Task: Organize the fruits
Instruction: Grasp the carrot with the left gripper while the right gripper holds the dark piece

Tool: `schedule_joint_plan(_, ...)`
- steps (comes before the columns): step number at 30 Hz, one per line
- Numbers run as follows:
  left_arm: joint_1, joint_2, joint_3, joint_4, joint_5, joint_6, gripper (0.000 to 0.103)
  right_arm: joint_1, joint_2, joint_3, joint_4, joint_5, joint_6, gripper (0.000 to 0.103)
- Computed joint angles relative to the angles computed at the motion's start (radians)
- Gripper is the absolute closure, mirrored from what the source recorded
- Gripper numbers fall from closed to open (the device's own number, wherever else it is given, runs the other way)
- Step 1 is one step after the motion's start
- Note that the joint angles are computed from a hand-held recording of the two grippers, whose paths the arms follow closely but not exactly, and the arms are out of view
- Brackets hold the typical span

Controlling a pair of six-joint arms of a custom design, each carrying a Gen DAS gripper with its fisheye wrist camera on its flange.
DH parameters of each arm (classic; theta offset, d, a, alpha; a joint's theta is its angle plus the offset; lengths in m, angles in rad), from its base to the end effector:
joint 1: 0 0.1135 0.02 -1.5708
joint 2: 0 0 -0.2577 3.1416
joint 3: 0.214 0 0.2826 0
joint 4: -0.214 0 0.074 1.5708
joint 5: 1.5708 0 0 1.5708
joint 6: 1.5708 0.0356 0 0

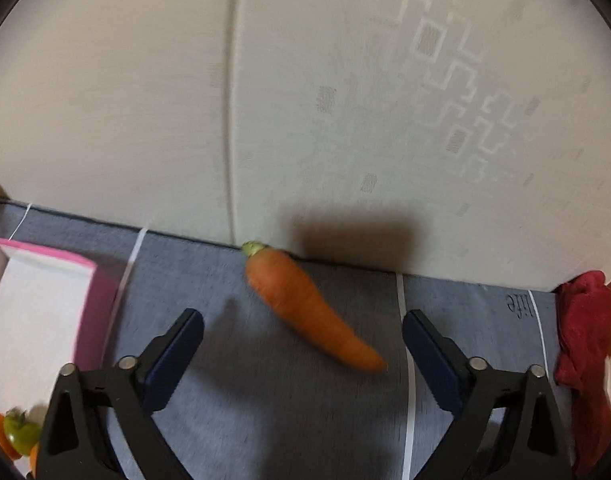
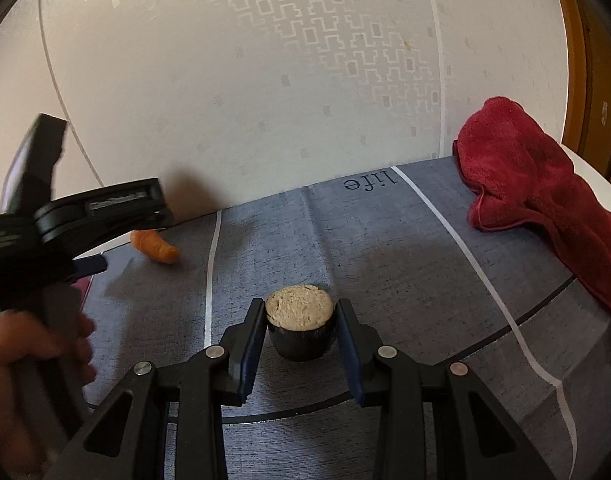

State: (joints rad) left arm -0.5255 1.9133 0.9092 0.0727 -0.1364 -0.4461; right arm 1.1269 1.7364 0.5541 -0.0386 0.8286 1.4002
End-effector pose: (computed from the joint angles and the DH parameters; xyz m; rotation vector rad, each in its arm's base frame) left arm 0.3231 -0.1817 0.0678 0.0428 2.5051 -0.2359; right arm 0.1337 0.2201 0.0427 0.4805 2.2083 0.0799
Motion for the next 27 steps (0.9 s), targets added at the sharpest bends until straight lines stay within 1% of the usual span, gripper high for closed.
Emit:
schedule_joint_plan(1,-0.003,0.025,0.029,-0.017,-0.018,0.010,0.016,0.000,-0.001,-0.002,0.005,-0.002,0.001,0.067)
schedule_joint_plan(2,-0.005,0.045,0.053,-0.033,-0.026,0.021,0.026,0.006,-0.004,-0.002,0.000,-0.001,0.011,0.067)
schedule_joint_plan(3,-0.003,0.061,0.071,-0.044,-0.022,0.036,0.032,0.006,-0.006,-0.007,0.010,-0.001,0.011,0.067)
schedule_joint_plan(4,0.001,0.074,0.084,-0.051,-0.008,0.055,0.043,0.004,-0.009,-0.012,0.017,-0.002,0.010,0.067)
schedule_joint_plan(5,0.006,0.082,0.088,-0.055,0.002,0.072,0.047,0.004,-0.011,-0.015,0.020,-0.003,0.011,0.067)
schedule_joint_plan(8,0.029,0.054,0.044,-0.017,0.052,0.092,0.051,-0.001,-0.014,-0.021,0.033,-0.006,0.012,0.067)
schedule_joint_plan(13,0.062,-0.018,-0.054,0.043,0.050,0.114,0.051,-0.005,-0.014,-0.024,0.039,-0.006,0.015,0.067)
schedule_joint_plan(15,0.077,-0.014,-0.049,0.039,0.070,0.123,0.045,-0.009,-0.013,-0.025,0.049,-0.010,0.011,0.067)
schedule_joint_plan(18,0.087,0.024,-0.023,0.034,0.069,0.138,0.045,-0.016,-0.012,-0.028,0.062,-0.014,0.003,0.067)
schedule_joint_plan(19,0.085,0.052,0.002,0.028,0.072,0.138,0.050,-0.017,-0.011,-0.030,0.067,-0.016,0.001,0.067)
schedule_joint_plan(20,0.090,0.050,-0.008,0.042,0.090,0.132,0.054,-0.020,-0.010,-0.032,0.074,-0.019,-0.004,0.067)
schedule_joint_plan(21,0.092,0.049,-0.014,0.054,0.098,0.126,0.055,-0.024,-0.009,-0.033,0.079,-0.021,-0.006,0.067)
schedule_joint_plan(23,0.082,0.034,-0.033,0.065,0.084,0.147,0.062,-0.027,-0.010,-0.038,0.089,-0.024,-0.008,0.067)
schedule_joint_plan(26,0.077,0.003,-0.073,0.077,0.101,0.166,0.072,-0.027,-0.013,-0.043,0.098,-0.025,-0.009,0.067)
schedule_joint_plan(27,0.080,-0.006,-0.083,0.080,0.106,0.170,0.074,-0.028,-0.013,-0.044,0.101,-0.025,-0.011,0.067)
